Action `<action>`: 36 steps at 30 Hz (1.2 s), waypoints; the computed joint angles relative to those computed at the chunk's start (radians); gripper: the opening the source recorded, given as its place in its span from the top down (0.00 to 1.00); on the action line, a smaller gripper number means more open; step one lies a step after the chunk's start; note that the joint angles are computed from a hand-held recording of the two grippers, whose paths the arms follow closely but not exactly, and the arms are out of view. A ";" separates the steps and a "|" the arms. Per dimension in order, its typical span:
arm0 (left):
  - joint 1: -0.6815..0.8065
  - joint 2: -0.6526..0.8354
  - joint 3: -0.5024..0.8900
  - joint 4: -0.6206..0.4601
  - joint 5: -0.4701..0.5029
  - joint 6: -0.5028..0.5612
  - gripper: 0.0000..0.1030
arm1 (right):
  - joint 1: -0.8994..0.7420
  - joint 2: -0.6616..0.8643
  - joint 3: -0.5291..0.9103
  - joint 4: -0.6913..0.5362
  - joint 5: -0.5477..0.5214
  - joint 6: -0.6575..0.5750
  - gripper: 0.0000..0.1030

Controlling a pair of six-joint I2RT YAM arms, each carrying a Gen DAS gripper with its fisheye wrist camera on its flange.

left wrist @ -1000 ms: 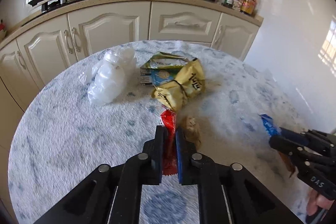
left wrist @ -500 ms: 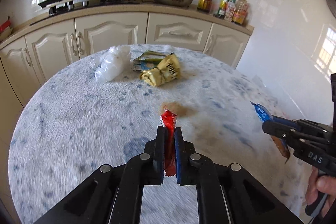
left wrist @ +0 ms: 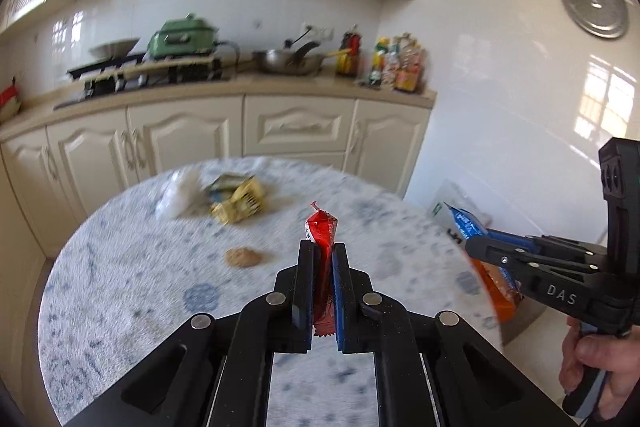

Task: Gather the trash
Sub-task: 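Carry the red packet and blue snack bar to the bin and open both tools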

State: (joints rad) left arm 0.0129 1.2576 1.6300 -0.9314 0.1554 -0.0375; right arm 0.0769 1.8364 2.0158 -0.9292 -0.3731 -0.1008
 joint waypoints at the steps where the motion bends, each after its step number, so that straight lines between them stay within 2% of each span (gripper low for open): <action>1: -0.023 -0.001 0.015 -0.006 -0.012 -0.006 0.96 | -0.012 -0.009 0.002 -0.002 -0.003 0.000 0.81; 9: -0.192 0.015 0.134 -0.054 -0.061 -0.060 0.96 | -0.113 -0.052 0.025 -0.017 -0.023 -0.017 0.81; 18: -0.401 0.128 0.304 -0.063 -0.123 -0.116 0.96 | -0.266 -0.064 0.064 -0.038 -0.046 -0.032 0.81; 24: -0.524 0.259 0.380 -0.028 -0.134 -0.154 0.96 | -0.376 -0.039 0.100 -0.059 -0.048 -0.048 0.81; 30: -0.604 0.427 0.467 -0.031 -0.085 -0.184 0.96 | -0.480 0.012 0.113 -0.068 -0.054 -0.064 0.81; 36: -0.636 0.679 0.710 -0.110 -0.028 -0.195 0.96 | -0.569 0.109 0.131 -0.071 -0.062 -0.071 0.81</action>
State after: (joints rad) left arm -0.6230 1.9371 2.3397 -1.0416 0.1274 -0.2328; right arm -0.4919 1.9453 2.1470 -1.0003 -0.4350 -0.1714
